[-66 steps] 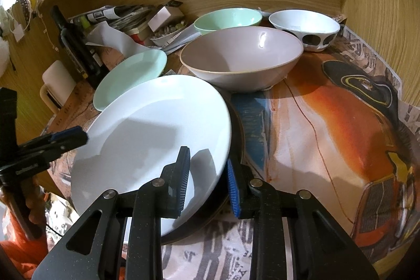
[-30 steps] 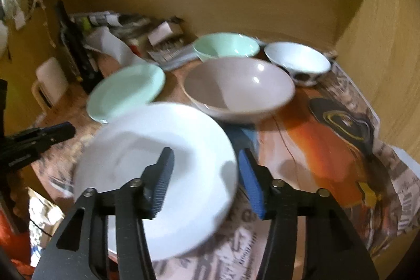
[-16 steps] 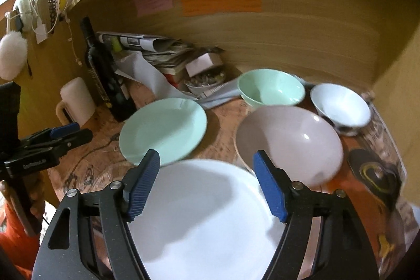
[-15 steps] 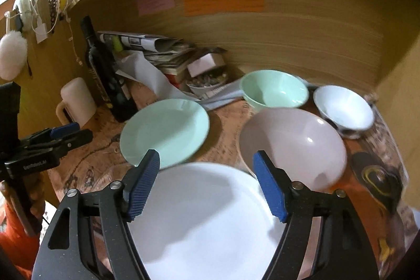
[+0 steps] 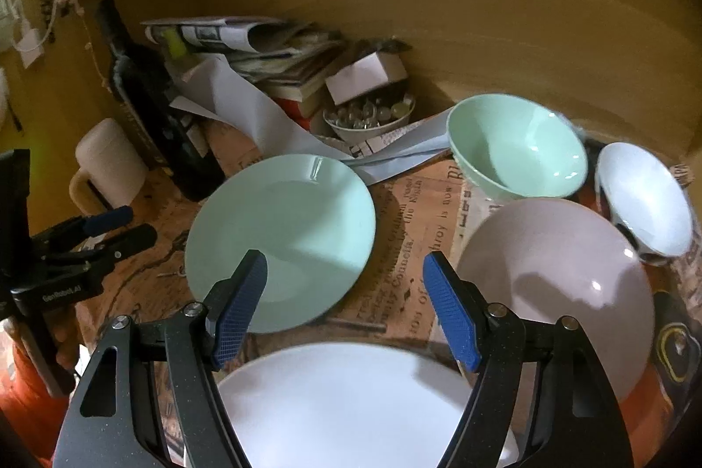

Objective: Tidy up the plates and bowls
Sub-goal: 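Move both grippers to the mint-green plate rim and close them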

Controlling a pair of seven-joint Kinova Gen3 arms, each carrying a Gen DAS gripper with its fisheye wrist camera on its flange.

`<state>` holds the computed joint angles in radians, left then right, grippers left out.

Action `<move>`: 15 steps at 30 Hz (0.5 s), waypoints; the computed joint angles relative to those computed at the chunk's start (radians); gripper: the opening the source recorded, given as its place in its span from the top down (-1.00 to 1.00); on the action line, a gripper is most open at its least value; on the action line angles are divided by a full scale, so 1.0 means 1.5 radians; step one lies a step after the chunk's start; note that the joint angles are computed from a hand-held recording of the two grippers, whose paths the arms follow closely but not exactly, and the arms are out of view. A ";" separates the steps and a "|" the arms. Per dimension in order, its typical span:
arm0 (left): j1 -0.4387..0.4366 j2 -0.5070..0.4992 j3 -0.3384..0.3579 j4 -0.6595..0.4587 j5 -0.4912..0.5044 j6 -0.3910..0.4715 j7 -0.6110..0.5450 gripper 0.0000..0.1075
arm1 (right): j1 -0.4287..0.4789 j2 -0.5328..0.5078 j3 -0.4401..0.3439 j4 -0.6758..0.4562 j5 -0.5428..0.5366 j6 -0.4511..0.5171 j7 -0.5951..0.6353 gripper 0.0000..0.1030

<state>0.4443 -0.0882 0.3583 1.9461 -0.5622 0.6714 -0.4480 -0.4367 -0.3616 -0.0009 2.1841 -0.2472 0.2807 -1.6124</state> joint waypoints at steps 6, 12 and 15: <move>-0.014 0.021 -0.042 -0.004 0.089 -0.043 -0.098 -0.35 | 0.000 0.058 0.017 -0.054 -0.009 0.044 0.028 -0.18; -0.015 0.046 -0.060 -0.015 0.120 -0.054 -0.148 -0.35 | 0.004 0.114 0.033 -0.108 -0.068 0.104 0.101 0.10; -0.022 0.055 -0.079 -0.018 0.178 -0.067 -0.202 -0.35 | 0.010 0.138 0.046 -0.129 -0.116 0.137 0.147 0.23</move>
<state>0.4110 -0.0059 0.2399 1.9191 -0.2956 0.5710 -0.7504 -0.4214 -0.1550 0.0684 1.9901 -0.4210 0.4865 -1.3922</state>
